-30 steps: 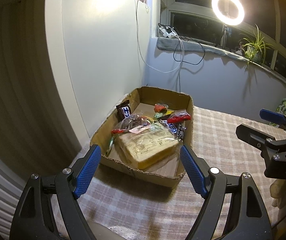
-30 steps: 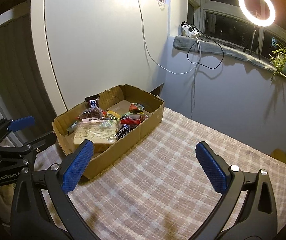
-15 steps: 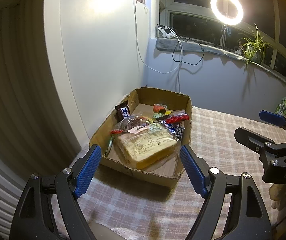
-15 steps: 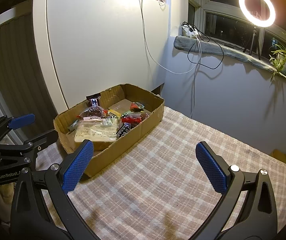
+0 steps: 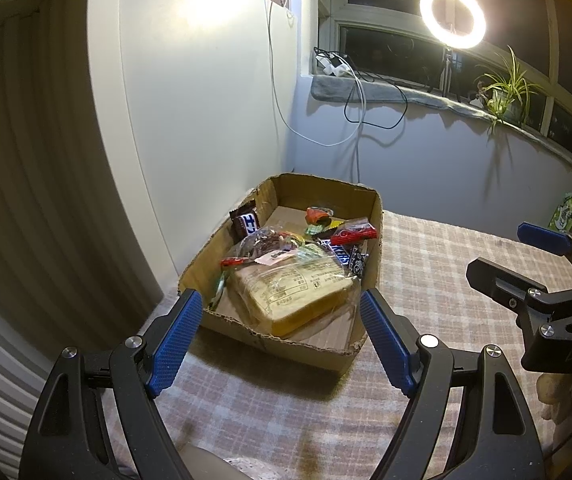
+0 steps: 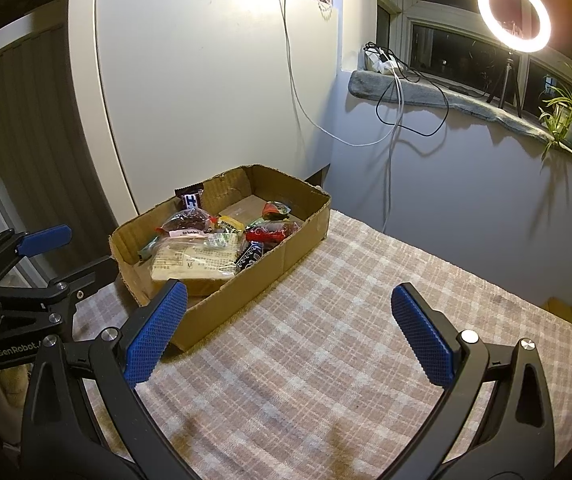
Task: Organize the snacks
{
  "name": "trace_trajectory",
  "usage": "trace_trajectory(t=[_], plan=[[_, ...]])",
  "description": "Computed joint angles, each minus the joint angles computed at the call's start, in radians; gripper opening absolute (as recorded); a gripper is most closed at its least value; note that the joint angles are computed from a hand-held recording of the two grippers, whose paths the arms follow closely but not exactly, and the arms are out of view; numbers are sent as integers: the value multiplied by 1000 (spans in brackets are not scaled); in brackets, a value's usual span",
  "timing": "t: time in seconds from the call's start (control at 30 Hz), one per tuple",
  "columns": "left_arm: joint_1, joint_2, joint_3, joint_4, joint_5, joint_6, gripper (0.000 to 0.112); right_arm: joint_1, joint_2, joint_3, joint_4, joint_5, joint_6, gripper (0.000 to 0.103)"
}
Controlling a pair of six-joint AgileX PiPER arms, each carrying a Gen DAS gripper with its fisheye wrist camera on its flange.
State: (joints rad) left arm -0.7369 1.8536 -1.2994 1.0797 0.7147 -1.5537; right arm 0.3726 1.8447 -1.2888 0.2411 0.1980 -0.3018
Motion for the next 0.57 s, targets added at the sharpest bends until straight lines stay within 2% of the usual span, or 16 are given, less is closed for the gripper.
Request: trace_trajectory(t=[0.37, 0.57], plan=[[-16, 9, -9, 5, 25, -6, 81, -5, -2, 10, 40, -5, -38, 103], [-30, 14, -16, 9, 44, -12, 81, -20, -2, 18, 123, -6, -120, 103]])
